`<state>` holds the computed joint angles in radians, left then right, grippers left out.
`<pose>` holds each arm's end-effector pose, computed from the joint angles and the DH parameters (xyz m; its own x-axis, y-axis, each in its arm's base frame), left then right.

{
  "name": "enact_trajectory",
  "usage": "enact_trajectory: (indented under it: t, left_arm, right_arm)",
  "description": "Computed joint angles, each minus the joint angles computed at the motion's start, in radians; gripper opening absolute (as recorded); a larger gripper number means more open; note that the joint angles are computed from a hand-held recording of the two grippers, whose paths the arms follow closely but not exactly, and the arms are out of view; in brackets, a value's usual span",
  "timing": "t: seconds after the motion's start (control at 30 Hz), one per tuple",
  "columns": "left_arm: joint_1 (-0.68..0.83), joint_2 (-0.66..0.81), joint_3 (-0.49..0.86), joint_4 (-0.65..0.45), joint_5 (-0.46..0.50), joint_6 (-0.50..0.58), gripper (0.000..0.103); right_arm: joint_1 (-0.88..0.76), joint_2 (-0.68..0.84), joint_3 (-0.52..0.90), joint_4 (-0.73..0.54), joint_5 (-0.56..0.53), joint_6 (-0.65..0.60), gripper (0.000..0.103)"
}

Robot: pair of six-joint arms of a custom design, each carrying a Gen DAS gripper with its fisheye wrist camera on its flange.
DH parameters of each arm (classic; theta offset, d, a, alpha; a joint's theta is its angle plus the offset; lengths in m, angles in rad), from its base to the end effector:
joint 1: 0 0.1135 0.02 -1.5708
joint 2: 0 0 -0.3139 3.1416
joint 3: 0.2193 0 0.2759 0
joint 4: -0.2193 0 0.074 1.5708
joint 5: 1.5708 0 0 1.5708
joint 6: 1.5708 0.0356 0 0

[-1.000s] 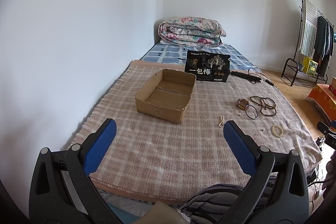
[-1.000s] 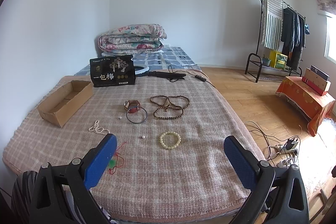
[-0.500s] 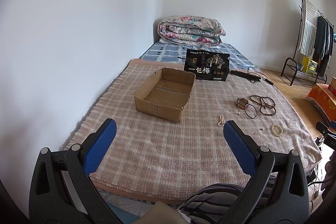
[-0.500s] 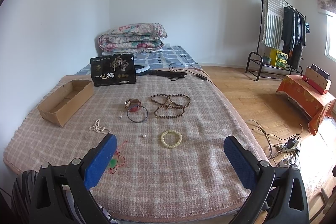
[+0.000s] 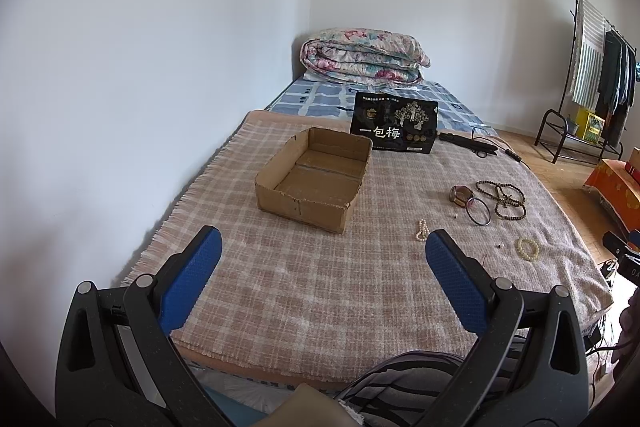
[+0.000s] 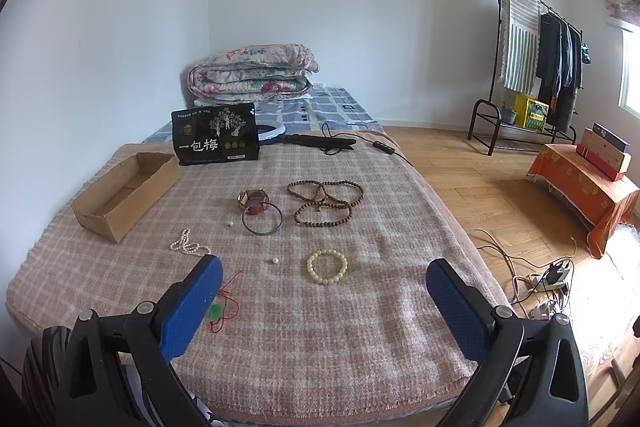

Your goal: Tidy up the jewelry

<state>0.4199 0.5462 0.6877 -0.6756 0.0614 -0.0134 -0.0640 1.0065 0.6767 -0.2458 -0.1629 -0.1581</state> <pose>0.0960 0.0405 0.3182 -0.4600 -0.2200 -0.8602 -0.3649 0.9301 -0.0428 0.2178 -0.0082 0.2889 -0.5250 -0.1220 -0.8423 -0.1573 0.9865 -0.0449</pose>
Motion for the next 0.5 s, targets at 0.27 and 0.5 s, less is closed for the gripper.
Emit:
enact_trajectory:
  t: [0.27,0.5]
  left_arm:
    - [-0.058,-0.004,-0.020,-0.001,-0.038,-0.029,0.103]
    - [-0.071,0.018,-0.035,0.018,-0.033,-0.032,0.103]
  right_arm:
    - [0.007,0.008,0.002,0.006,0.008,0.003,0.103]
    - [-0.021,0.045,0.011,0.017,-0.016,-0.015,0.103]
